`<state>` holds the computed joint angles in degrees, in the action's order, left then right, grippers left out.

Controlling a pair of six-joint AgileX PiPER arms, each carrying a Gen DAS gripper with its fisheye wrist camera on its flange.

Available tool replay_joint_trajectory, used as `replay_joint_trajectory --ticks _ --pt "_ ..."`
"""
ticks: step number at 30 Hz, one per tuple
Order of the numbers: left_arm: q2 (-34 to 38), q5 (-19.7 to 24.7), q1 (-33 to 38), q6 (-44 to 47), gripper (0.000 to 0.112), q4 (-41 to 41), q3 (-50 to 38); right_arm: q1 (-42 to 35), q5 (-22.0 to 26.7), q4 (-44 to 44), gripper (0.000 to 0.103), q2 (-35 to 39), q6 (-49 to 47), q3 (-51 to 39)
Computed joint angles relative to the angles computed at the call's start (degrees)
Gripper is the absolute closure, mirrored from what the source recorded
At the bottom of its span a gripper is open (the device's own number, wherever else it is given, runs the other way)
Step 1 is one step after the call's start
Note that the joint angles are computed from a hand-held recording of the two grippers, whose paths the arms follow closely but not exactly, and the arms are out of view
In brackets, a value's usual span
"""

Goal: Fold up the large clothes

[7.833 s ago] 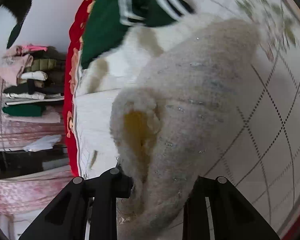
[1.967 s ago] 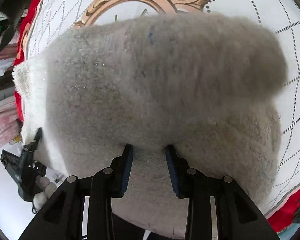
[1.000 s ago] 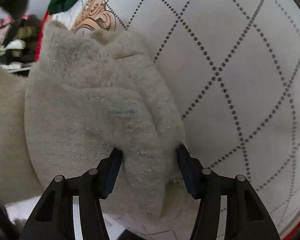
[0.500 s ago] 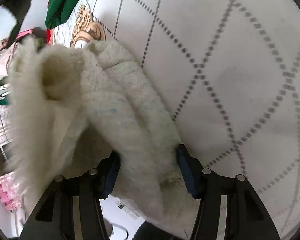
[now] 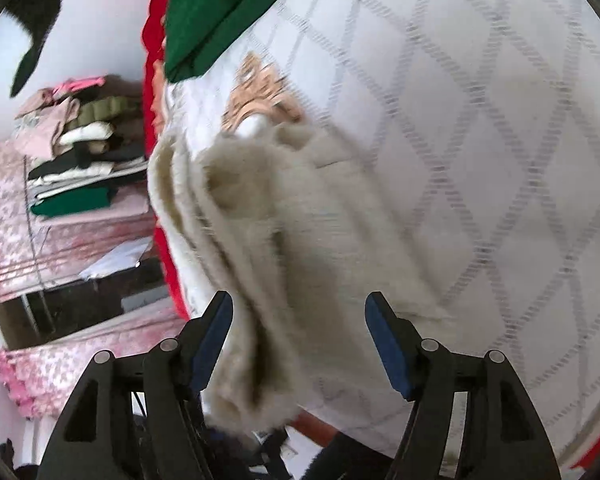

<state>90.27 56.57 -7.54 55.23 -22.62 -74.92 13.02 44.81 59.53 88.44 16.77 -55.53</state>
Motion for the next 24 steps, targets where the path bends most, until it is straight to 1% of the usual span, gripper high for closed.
replay_joint_trajectory --ticks 3,4,5,6,7,8,9,11,12,13,14,15,16,17,18,19,20,21,23,24 --pt "-0.4 2.0 1.3 -3.3 0.018 1.5 -1.3 7.7 -4.3 5.4 0.033 11.4 -1.3 -10.8" --pt "-0.2 2.7 2.0 -4.8 0.018 2.1 -2.3 8.4 -4.2 7.3 0.033 13.5 -2.9 -12.4" --pt "-0.3 3.3 2.8 -6.2 0.018 2.8 -3.0 9.3 -3.1 7.9 0.033 16.7 -3.7 -15.5" --pt "0.0 4.2 3.8 -7.5 0.018 3.2 -4.1 10.5 -3.1 6.3 0.033 21.2 -2.4 -20.4" --pt "0.3 4.7 4.4 -8.8 0.018 3.7 -5.0 12.0 -3.0 2.4 0.047 23.9 0.6 -24.2" --pt "0.6 5.0 5.3 -10.2 0.018 4.3 -5.8 13.2 -3.6 0.5 0.079 25.8 1.5 -26.9" --pt "1.6 6.1 6.2 -12.3 0.018 4.6 -7.7 14.0 -4.8 0.8 0.08 26.4 1.7 -27.6" --pt "3.9 7.8 7.5 -16.4 0.018 5.0 -11.8 15.5 -10.5 6.5 0.082 22.3 -2.1 -23.6" --pt "5.2 8.6 8.2 -18.6 0.018 4.8 -14.0 16.2 -12.5 7.2 0.082 20.7 -1.5 -22.2" --pt "6.5 9.2 8.9 -20.0 0.018 4.4 -15.6 17.0 -14.5 5.6 0.083 18.6 1.3 -20.2" --pt "8.1 9.6 9.2 -22.4 0.018 4.9 -17.6 17.7 -14.7 1.8 0.083 17.9 6.0 -18.7" --pt "9.7 9.4 8.9 -25.3 0.018 6.5 -19.3 17.9 -13.4 -4.0 0.081 17.9 11.7 -18.8" --pt "11.5 9.4 8.6 -27.1 0.018 7.5 -20.8 18.0 -10.2 -9.4 0.078 19.4 17.4 -19.2" --pt "13.3 9.4 8.2 -28.9 0.018 8.8 -22.2 18.1 -7.2 -13.6 0.07 21.4 22.8 -20.4" --pt "15.0 9.2 7.3 -31.3 0.018 11.2 -23.6 18.3 -6.3 -15.4 0.067 22.5 25.9 -21.4" --pt "16.3 9.5 7.1 -32.6 0.018 12.3 -25.0 18.3 -5.6 -15.8 0.066 23.3 26.8 -22.5" --pt "17.2 9.7 7.2 -33.4 0.018 12.4 -26.0 18.2 -4.5 -16.7 0.061 23.9 27.6 -24.2" --pt "18.7 10.1 7.3 -34.4 0.018 12.7 -27.6 18.1 -1.8 -19.8 0.055 24.4 29.8 -27.7" --pt "20.6 10.8 7.1 -36.4 0.018 13.5 -30.0 18.7 2.3 -27.9 0.054 23.1 35.4 -32.1" --pt "22.0 11.4 7.0 -37.1 0.018 13.2 -31.9 19.2 3.5 -31.9 0.05 21.5 38.2 -33.2"
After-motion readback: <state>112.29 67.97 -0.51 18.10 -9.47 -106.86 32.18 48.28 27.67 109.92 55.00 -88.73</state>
